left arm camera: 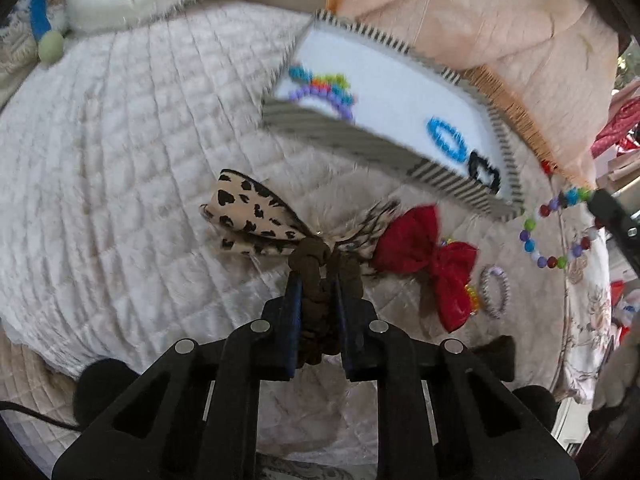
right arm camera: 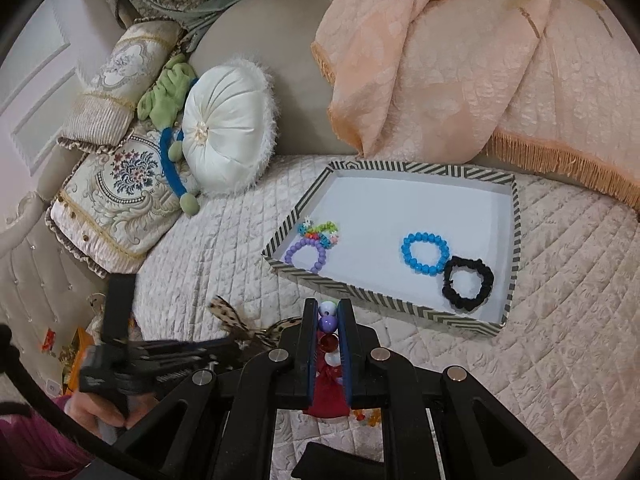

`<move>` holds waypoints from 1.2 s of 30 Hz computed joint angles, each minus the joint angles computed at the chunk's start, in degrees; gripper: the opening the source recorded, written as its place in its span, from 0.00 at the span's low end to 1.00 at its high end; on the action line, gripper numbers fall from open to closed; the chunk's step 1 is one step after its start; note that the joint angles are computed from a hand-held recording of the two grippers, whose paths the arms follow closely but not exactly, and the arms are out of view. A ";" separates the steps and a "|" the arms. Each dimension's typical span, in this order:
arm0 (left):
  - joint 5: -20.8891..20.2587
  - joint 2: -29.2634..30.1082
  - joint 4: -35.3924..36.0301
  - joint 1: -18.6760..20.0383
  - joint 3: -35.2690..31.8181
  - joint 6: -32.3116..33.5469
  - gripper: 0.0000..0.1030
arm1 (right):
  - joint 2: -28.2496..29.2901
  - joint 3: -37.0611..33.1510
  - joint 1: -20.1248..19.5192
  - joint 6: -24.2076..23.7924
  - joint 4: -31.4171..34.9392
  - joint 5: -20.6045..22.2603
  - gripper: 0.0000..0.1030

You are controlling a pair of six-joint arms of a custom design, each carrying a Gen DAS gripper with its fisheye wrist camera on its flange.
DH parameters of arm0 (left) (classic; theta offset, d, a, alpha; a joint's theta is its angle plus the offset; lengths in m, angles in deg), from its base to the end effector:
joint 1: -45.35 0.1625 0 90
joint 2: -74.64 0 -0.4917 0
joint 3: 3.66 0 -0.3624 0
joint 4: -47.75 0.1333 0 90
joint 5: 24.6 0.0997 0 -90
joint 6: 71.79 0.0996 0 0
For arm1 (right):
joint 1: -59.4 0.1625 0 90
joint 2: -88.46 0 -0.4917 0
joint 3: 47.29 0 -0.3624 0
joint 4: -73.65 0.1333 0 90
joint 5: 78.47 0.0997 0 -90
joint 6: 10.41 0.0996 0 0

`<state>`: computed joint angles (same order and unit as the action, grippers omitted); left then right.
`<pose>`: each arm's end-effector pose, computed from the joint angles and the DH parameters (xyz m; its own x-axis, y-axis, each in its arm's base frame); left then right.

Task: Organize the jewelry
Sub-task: 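Grasp the leopard-print bow clip with the left gripper while the right gripper carries the bracelet toward the tray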

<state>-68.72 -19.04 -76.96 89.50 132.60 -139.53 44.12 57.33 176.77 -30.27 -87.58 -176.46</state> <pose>-0.0902 -0.3730 0.3256 -0.8148 -0.4234 -0.3961 -0.1143 0.7870 -0.6063 0.4040 -0.5205 0.1135 -0.6852 -0.7023 0.1929 -0.7274 0.6733 -0.1323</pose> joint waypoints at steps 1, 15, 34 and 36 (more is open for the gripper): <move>0.58 -1.16 1.63 -0.79 -0.43 -0.69 0.14 | -0.02 -0.07 0.11 -0.03 -0.02 0.01 0.09; 6.67 -3.93 11.38 -5.70 -6.56 -2.74 0.14 | 0.24 -2.10 0.94 -0.20 0.81 -0.31 0.09; 11.57 6.29 8.14 -2.47 -12.87 6.37 0.14 | 0.91 -6.37 -1.02 -0.33 2.83 -3.61 0.09; 11.93 7.28 7.86 -1.82 -13.57 7.37 0.14 | 1.34 -7.24 -1.37 -0.19 3.24 -4.10 0.09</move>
